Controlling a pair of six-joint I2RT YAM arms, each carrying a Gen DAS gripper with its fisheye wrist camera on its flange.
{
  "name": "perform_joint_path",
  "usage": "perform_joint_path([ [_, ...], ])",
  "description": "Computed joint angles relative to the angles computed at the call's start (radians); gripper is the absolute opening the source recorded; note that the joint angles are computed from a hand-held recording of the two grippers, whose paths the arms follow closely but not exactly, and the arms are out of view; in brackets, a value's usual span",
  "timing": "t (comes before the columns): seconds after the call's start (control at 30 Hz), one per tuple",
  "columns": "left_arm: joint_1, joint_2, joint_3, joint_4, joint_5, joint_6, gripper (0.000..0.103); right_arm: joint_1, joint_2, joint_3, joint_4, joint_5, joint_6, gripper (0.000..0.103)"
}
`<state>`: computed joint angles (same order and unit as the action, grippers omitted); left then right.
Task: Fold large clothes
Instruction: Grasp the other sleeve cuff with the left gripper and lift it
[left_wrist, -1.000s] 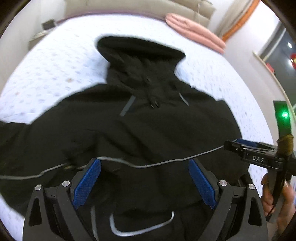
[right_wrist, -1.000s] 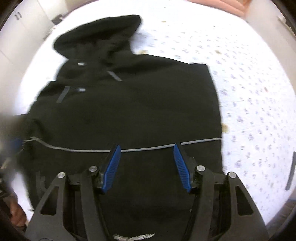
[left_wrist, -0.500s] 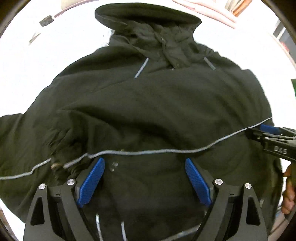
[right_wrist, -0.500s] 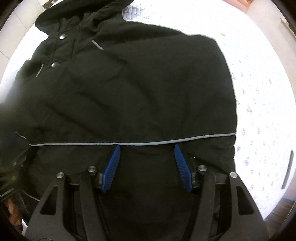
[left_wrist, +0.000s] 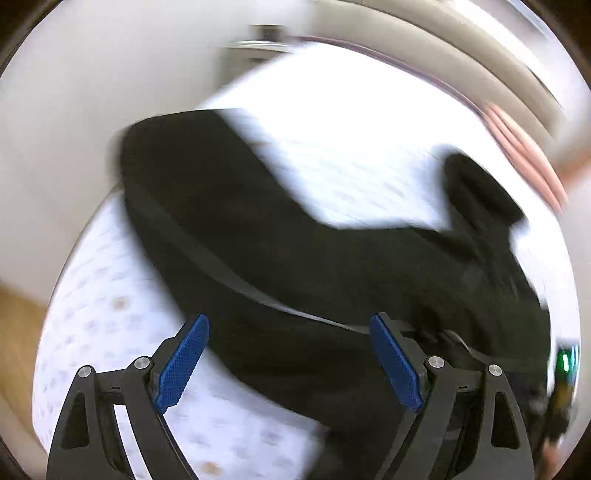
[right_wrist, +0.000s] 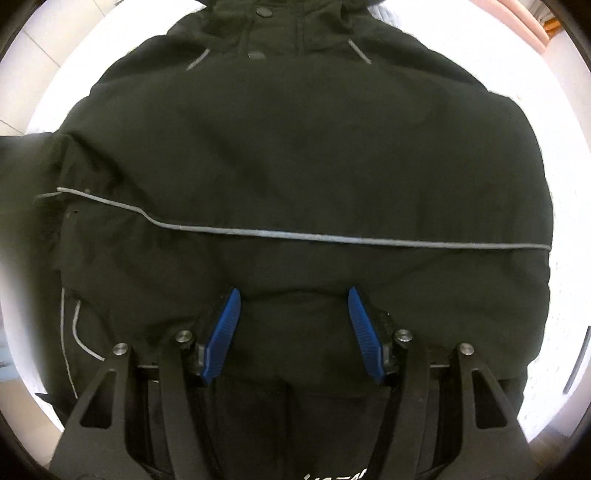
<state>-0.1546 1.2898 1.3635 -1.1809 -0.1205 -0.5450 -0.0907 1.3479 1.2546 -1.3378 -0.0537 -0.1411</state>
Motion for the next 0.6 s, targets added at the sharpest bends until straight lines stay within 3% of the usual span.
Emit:
perform_joint_path([
  [0.1, 0.330, -0.050, -0.075, 0.049, 0.095, 0.089, 0.090, -0.029, 0.026, 0.020, -0.023, -0.027, -0.015, 0.059],
  [0.3, 0.721, 0.058, -0.120, 0.202, 0.333, 0.168, 0.090, 0.006, 0.092, 0.050, 0.002, 0.009, -0.001, 0.061],
  [0.43, 0.773, 0.153, -0.112, 0.292, 0.392, 0.153, 0.090, 0.031, 0.081, 0.037, 0.010, 0.021, 0.020, 0.062],
  [0.6, 0.787, 0.274, -0.081, 0.341, 0.399, 0.157, 0.089, 0.078, 0.071, 0.043, -0.010, 0.037, 0.062, 0.065],
])
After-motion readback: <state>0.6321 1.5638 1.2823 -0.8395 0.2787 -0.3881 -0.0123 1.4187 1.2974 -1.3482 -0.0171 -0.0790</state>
